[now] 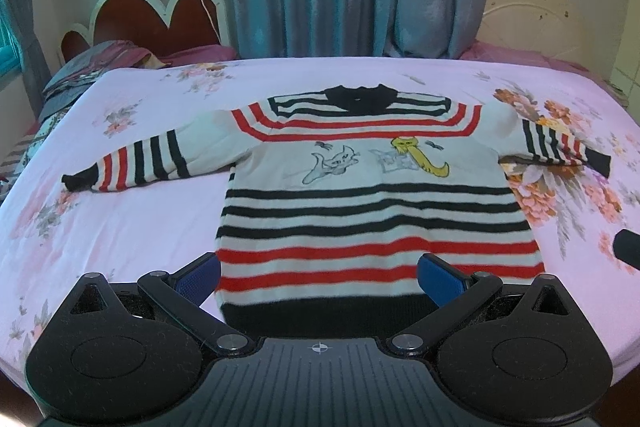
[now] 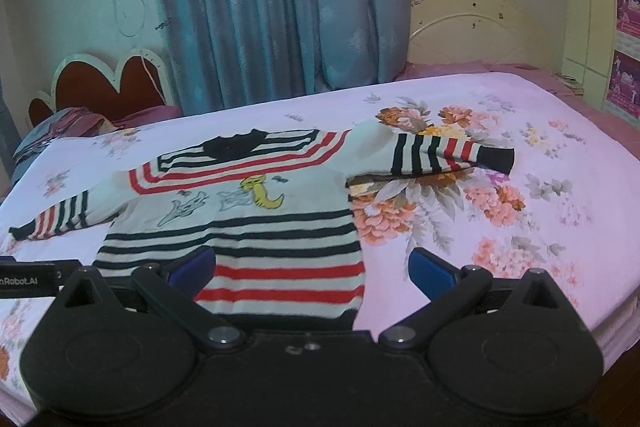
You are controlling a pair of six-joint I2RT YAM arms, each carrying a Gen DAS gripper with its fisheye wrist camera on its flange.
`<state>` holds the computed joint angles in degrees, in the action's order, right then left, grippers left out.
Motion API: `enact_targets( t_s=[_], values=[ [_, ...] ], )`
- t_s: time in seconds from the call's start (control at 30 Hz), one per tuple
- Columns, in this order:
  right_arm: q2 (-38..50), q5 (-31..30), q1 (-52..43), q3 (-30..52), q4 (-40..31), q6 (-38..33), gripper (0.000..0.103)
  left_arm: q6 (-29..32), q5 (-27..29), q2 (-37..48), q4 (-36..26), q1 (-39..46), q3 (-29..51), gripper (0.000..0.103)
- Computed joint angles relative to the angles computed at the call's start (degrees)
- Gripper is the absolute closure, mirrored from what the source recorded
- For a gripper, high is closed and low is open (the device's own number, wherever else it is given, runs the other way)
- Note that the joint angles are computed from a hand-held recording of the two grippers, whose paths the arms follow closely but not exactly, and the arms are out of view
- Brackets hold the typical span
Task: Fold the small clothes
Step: 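Grasp the black sleeve cuff with the right gripper and lift it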
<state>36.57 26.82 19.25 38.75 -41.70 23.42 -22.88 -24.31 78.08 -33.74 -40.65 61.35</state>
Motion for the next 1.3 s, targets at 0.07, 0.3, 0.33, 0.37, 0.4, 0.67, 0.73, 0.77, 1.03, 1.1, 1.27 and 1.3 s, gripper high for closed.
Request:
enact_targets(
  t_s=[0.07,0.3,0.33,0.37,0.4,0.67,0.73,0.77,1.03,1.1,1.27,1.3],
  values=[
    [1.44,-3.57,-5.07,-0.44,3.00,-3.00,0.001,0.35,0.74,2.71,1.04,0.93,1.66,0.000],
    [10.05,-13.58,-19.31,-1.07,13.53,-10.51,0.001,2.62,3.66,12.28,6.36,3.64,7.71,0.000],
    [11.55,-15.35,-21.36,-0.99,14.92,-11.47,0.001,2.96,3.47,13.98,6.57,3.78,9.11,0.000],
    [13.24,-17.39,-23.60,-0.82,16.39,-12.50,0.001,3.25,3.55,15.73,6.66,3.97,10.64,0.000],
    [14.84,-19.01,-25.48,-0.52,17.53,-13.27,0.001,3.32,3.46,17.33,6.45,4.00,12.23,0.000],
    [30.97,-25.54,-36.78,4.72,26.82,-18.19,0.001,1.87,4.68,30.65,6.16,5.02,24.89,0.000],
    [35.43,-26.74,-39.34,6.75,28.50,-19.09,0.001,1.75,4.22,33.90,5.71,5.05,28.35,0.000],
    [37.99,-27.67,-40.82,8.00,29.40,-19.53,0.001,1.81,3.97,35.56,5.49,5.10,30.14,0.000],
    [56.42,-32.11,-49.33,19.54,33.19,-18.87,0.008,0.67,2.67,50.56,-0.07,5.71,48.42,0.000],
    [60.90,-33.08,-50.90,23.52,32.69,-17.97,0.008,0.01,2.90,53.81,-1.32,5.89,52.55,0.000],
    [71.39,-33.65,-53.42,34.09,30.30,-15.50,0.009,-0.93,3.03,61.77,-4.20,6.29,62.59,0.000],
    [73.15,-33.85,-53.80,36.04,29.70,-15.09,0.010,-0.88,2.67,63.79,-5.51,6.34,65.50,0.000]
  ],
)
